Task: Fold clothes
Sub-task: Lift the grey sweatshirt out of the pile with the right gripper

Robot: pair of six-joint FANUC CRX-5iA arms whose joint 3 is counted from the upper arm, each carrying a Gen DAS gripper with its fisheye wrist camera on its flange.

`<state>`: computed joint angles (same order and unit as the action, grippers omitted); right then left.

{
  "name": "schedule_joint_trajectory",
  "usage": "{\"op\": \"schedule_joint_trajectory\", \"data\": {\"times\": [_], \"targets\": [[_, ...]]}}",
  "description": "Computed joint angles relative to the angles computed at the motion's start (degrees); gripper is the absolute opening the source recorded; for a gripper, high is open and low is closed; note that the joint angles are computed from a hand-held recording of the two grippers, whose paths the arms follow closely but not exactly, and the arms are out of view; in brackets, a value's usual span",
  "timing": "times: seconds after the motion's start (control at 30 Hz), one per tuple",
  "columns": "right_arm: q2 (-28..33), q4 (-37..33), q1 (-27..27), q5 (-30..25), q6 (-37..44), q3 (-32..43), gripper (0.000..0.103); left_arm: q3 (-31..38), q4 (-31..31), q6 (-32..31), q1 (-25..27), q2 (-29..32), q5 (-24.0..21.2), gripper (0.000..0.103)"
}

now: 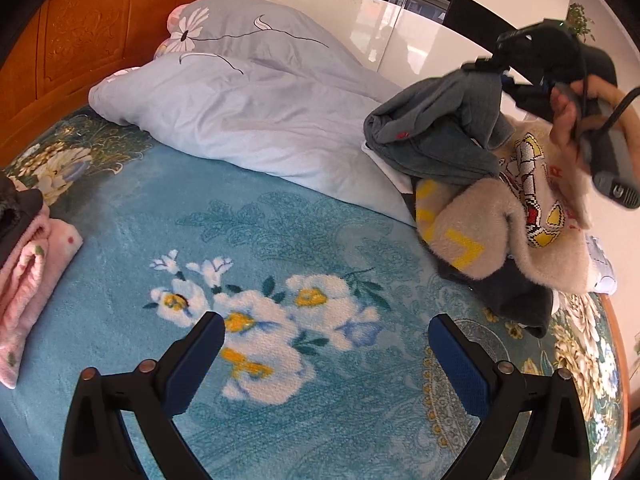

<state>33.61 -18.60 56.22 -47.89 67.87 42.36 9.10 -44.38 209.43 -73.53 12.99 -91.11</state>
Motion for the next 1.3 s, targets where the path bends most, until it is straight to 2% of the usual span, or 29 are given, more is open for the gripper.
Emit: {"op": "schedule_joint_trajectory", "data": {"times": [0.13,0.33,0.37,0.43,0.57,0.7,0.77,0.83,0.93,0.97,1.07,1.2,1.27,1.3], "targets": [[-7.67,-12.57,-2.52,3.55,8.44,-1.44,0.007,2.87,-0.11,-0.15,-2.26,-0.25,-4.89,0.103],[-19.39,-17.41,-3.58,6.80,14.86,-2.97,0.006,12.32,-5.02,-2.85,-7.03,1.33,-15.47,0.103],[-21.34,-17.71,-3.75,7.84,14.82,-3.59,0.006,14.34,-6.15,-3.99,-7.93,1.90,-17.34,0.103],[-24.47,-10.97,-2.38,8.66,11.43,-4.61,0.005,18.60,-8.60,-6.51,-9.73,3.23,-21.06,0.103],[-31.52,-4.94,-3.87,6.85,3.97,-9.33,0.005,27.92,-14.31,-12.34,-13.35,6.97,-27.33,0.103],[-42.07,-9.91,-10.12,7.57,6.39,-15.88,0.006,37.69,-18.46,-20.06,-15.17,11.50,-30.47,0.103],[-44.92,-6.53,-11.09,5.84,5.47,-14.63,0.006,42.68,-20.67,-23.68,-15.70,14.01,-31.18,0.103],[-46.12,-1.07,-10.33,1.50,5.29,-10.43,0.005,46.83,-22.77,-25.46,-16.19,16.21,-30.49,0.103],[-45.46,15.54,-2.31,-8.36,2.30,-5.65,0.005,52.58,-24.53,-27.06,-16.47,19.37,-28.32,0.103],[-45.31,18.39,-0.45,-11.10,2.73,-4.77,0.005,54.14,-24.23,-27.17,-16.28,20.29,-27.03,0.103],[-48.78,14.48,-1.68,-11.43,2.54,-9.84,0.005,59.04,-22.08,-30.23,-15.48,23.02,-23.71,0.103],[-52.96,-3.69,-11.38,-9.13,9.90,-15.94,0.005,69.97,-24.65,-39.95,-16.14,28.05,-25.92,0.103],[-52.71,-7.18,-12.50,-13.08,12.26,-16.48,0.005,70.23,-26.72,-40.43,-17.34,27.33,-25.72,0.103],[-52.16,-5.72,-10.45,-14.74,12.44,-17.16,0.005,69.99,-27.86,-40.39,-17.98,26.79,-25.60,0.103]]}}
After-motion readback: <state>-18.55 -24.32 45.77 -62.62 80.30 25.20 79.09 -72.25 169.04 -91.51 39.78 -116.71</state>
